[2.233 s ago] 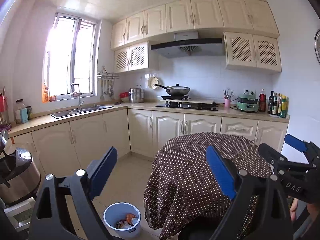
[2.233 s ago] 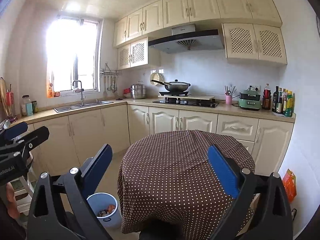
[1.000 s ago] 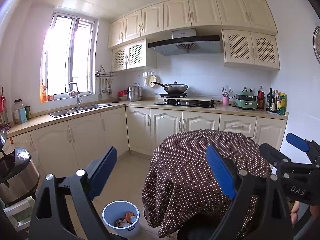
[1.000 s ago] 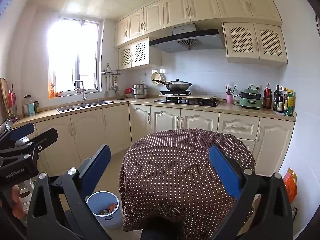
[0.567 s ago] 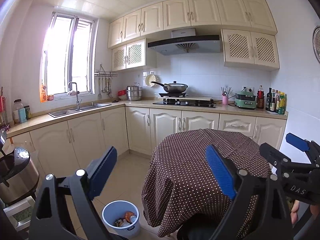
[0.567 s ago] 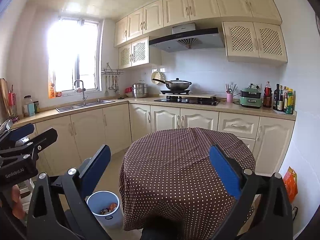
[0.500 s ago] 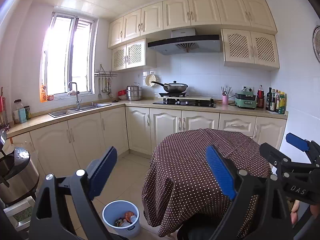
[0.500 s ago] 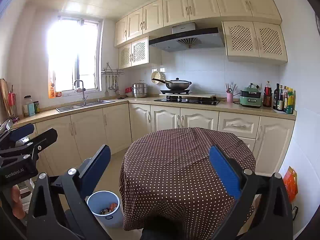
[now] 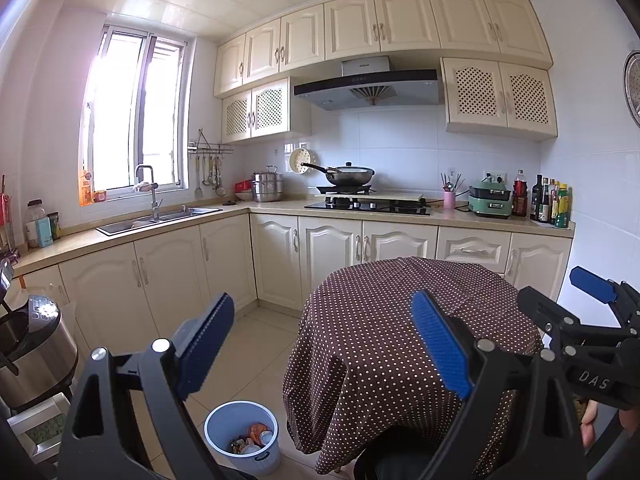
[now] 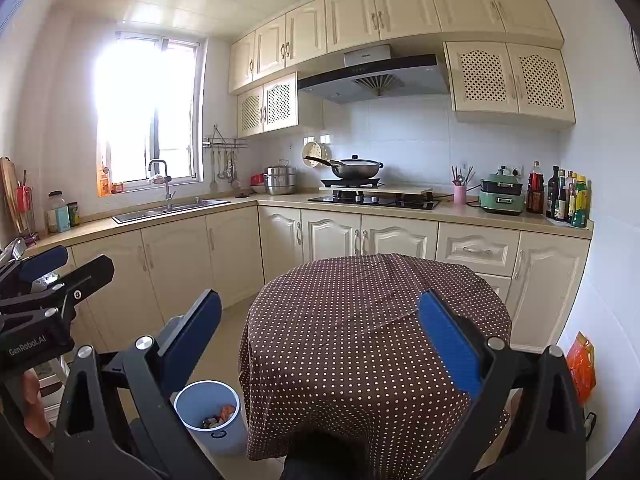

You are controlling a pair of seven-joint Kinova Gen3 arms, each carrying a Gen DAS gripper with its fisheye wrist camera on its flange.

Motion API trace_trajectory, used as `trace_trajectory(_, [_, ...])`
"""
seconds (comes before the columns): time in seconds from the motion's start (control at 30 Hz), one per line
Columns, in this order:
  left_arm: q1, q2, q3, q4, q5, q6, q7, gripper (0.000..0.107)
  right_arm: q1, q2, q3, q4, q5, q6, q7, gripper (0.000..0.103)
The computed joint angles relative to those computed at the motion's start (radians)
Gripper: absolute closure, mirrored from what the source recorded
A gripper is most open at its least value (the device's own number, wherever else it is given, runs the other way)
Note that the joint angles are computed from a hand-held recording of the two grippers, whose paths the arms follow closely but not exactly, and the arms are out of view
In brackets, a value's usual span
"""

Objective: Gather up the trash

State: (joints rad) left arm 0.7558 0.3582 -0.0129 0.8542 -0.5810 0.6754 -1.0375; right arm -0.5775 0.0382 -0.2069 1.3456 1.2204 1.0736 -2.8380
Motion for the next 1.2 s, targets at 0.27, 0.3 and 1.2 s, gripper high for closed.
trace_trajectory(0.27, [-0.001, 0.001, 0.001, -0.004, 0.004, 0.005, -0.003, 0.019, 0.002, 0.002, 0.003, -0.007, -0.011, -0.005, 0.007, 0.007])
trace_trajectory(0.3, [0.0, 0.004, 0.001, -0.01, 0.004, 0.01, -0.004, 0.019, 0.003, 0.002, 0.004, -0.008, -0.012, -0.007, 0.008, 0.007])
trace_trajectory(1.2, [-0.001, 0.015, 0.0, -0.04, 0.024, 0.035, -0.025, 0.019, 0.006, 0.004, 0.008, -0.014, -0.034, -0.018, 0.028, 0.007])
